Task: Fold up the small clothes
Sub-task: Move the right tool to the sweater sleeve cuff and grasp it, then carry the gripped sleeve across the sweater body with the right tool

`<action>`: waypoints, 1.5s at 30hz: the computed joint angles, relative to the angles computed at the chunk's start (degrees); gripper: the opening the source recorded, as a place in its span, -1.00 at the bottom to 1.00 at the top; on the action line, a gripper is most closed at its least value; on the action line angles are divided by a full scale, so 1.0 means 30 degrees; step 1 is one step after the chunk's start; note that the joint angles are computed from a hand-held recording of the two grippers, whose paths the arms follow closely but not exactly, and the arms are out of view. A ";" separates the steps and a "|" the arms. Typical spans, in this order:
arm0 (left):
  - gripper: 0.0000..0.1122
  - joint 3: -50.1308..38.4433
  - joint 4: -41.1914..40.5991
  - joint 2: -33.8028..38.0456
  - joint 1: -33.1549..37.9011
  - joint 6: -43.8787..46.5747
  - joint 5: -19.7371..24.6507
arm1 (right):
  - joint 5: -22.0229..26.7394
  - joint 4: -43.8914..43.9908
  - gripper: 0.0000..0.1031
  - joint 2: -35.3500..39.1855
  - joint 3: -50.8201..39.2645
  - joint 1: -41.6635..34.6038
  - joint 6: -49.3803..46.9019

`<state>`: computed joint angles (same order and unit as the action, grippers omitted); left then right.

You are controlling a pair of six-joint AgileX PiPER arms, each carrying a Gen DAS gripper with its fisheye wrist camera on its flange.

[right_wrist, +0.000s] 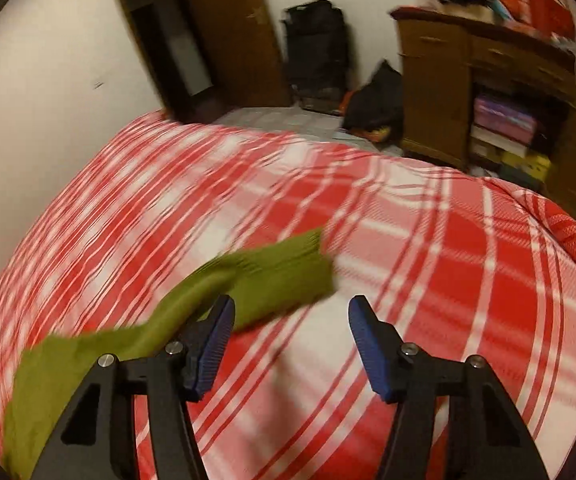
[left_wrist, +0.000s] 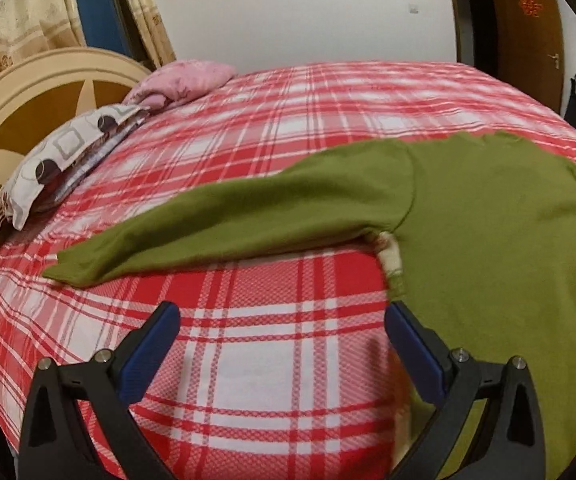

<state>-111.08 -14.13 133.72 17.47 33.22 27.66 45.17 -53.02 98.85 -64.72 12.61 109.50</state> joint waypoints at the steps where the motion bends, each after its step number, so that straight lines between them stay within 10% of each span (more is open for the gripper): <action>1: 0.84 -0.0422 0.0284 0.0245 -0.0011 -0.0361 0.0216 | -0.0515 -0.0092 0.22 -0.0272 0.0495 -0.0433 0.0017; 9: 0.84 -0.2103 0.1677 0.1319 -0.0309 -0.2061 0.0951 | -0.3650 0.2155 0.23 0.1008 -0.0461 -0.2744 -0.4748; 10: 0.84 -0.2130 0.1652 0.1340 -0.0323 -0.2055 0.0992 | -0.3677 0.2893 0.15 0.1418 -0.0989 -0.2870 -0.5865; 12: 0.84 -0.2306 0.1698 0.1462 -0.0352 -0.2082 0.1073 | -0.3018 0.3663 -0.62 0.2076 -0.2028 -0.2651 -0.7484; 20: 0.84 -0.2851 -0.0085 0.1796 0.0071 -0.0877 0.1782 | -0.2471 0.4904 -0.85 0.2266 -0.4043 -0.1299 -0.9599; 29: 0.84 -0.3091 -0.2152 0.1955 0.0515 0.0408 0.2341 | -0.0396 0.7182 -0.89 0.3591 -1.0576 0.2323 -1.3699; 34: 0.84 -0.3422 -0.3395 0.2124 0.0878 0.1145 0.2884 | 0.4301 0.7394 -0.87 0.6615 -1.7229 0.3875 -1.7204; 35: 0.84 -0.3431 -0.3816 0.2141 0.0979 0.1446 0.2968 | 0.4979 0.7589 -0.62 0.6944 -1.7832 0.3696 -1.7785; 36: 0.84 -0.3384 -0.4025 0.2127 0.1028 0.1572 0.2952 | 0.5389 0.7491 0.36 0.6973 -1.7672 0.3476 -1.8013; 37: 0.84 -0.3409 -0.4228 0.2143 0.1080 0.1700 0.2992 | 0.5426 0.7472 0.81 0.6591 -1.6747 0.3158 -1.8009; 45: 0.84 -0.3226 -0.4669 0.1732 0.1140 0.2383 0.1521 | 0.0960 0.5994 0.85 0.1935 -0.5535 -0.0819 -1.2845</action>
